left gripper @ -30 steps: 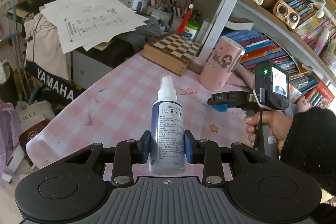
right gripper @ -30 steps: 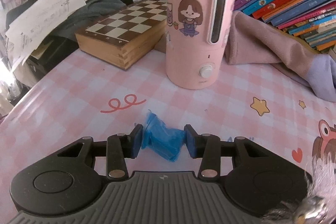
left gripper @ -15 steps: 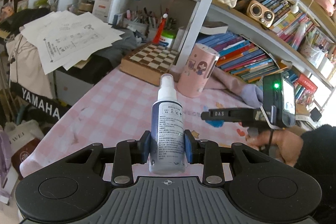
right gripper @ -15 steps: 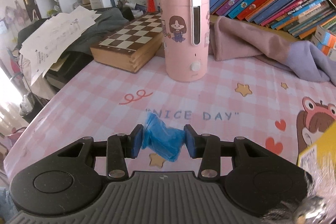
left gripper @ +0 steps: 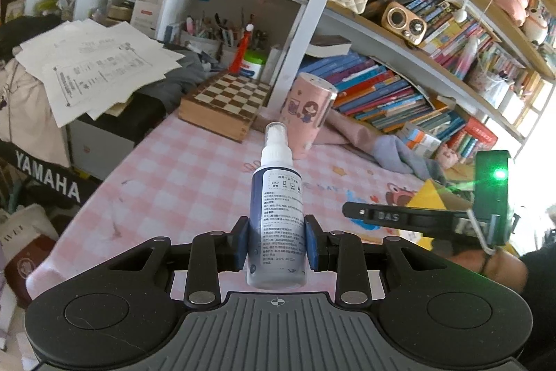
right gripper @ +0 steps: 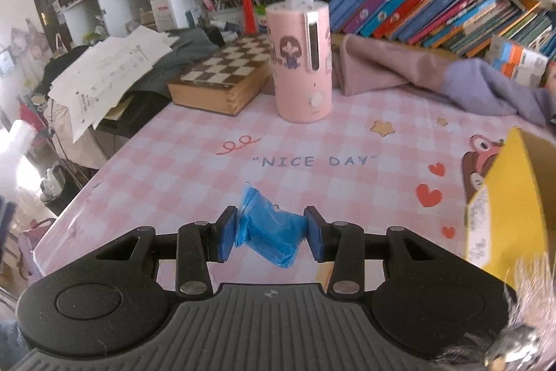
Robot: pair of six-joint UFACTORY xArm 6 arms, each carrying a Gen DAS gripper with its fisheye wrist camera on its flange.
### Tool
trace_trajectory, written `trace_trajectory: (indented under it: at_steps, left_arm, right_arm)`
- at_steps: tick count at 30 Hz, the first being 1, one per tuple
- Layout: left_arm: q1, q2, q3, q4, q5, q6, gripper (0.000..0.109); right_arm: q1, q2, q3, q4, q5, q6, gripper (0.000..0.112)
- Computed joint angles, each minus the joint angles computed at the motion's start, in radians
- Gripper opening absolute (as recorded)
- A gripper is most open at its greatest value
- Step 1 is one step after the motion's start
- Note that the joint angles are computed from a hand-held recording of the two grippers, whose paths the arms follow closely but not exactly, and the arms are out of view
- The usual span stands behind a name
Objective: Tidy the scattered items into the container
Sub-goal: 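Carry the spray bottle and blue clip over the yellow box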
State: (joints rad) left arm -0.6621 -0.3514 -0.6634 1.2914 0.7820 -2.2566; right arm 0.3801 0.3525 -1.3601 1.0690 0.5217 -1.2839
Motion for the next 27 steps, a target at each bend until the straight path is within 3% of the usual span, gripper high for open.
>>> trace_trajectory:
  at_steps: [13,27]
  left_arm:
    - [-0.086,-0.001,0.018,0.019,-0.019,-0.055,0.031]
    - [-0.204,0.021,0.001,0.035,0.003,-0.092,0.031]
  right_arm:
    - [-0.067,-0.251,0.263,0.102,0.009,-0.164,0.039]
    - [-0.164,-0.453,0.48,0.091,0.041,-0.144,0.039]
